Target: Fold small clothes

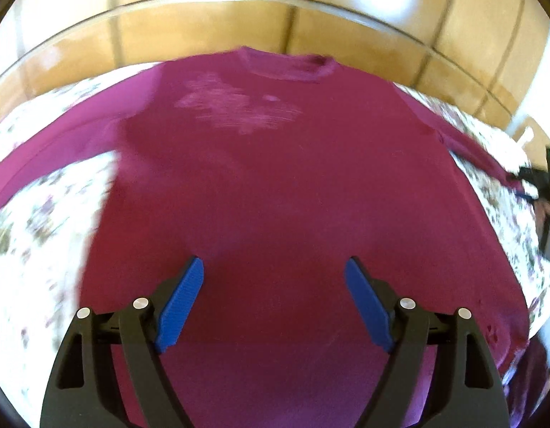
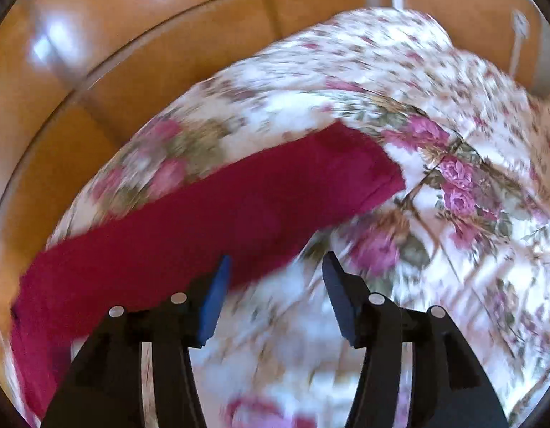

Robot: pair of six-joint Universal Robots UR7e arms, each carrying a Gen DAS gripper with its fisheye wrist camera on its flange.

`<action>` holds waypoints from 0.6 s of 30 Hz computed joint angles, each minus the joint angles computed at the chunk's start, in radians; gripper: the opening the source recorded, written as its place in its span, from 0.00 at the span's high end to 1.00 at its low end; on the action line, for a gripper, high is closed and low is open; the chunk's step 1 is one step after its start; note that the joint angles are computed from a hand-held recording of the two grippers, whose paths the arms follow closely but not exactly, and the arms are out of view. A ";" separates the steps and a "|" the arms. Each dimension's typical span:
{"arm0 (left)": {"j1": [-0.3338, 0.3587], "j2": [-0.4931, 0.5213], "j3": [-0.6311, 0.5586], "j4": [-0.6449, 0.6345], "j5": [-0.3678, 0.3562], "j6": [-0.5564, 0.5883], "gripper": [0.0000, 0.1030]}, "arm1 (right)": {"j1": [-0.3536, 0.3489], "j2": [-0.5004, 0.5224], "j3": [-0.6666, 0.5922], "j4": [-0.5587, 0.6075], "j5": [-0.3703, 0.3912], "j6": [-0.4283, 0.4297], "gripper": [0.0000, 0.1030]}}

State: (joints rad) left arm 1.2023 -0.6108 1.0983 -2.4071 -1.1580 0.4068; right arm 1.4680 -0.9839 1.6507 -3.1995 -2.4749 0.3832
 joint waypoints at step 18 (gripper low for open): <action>0.096 -0.182 0.120 0.064 -0.037 -0.044 0.91 | 0.232 0.092 0.177 0.172 0.358 -0.115 0.93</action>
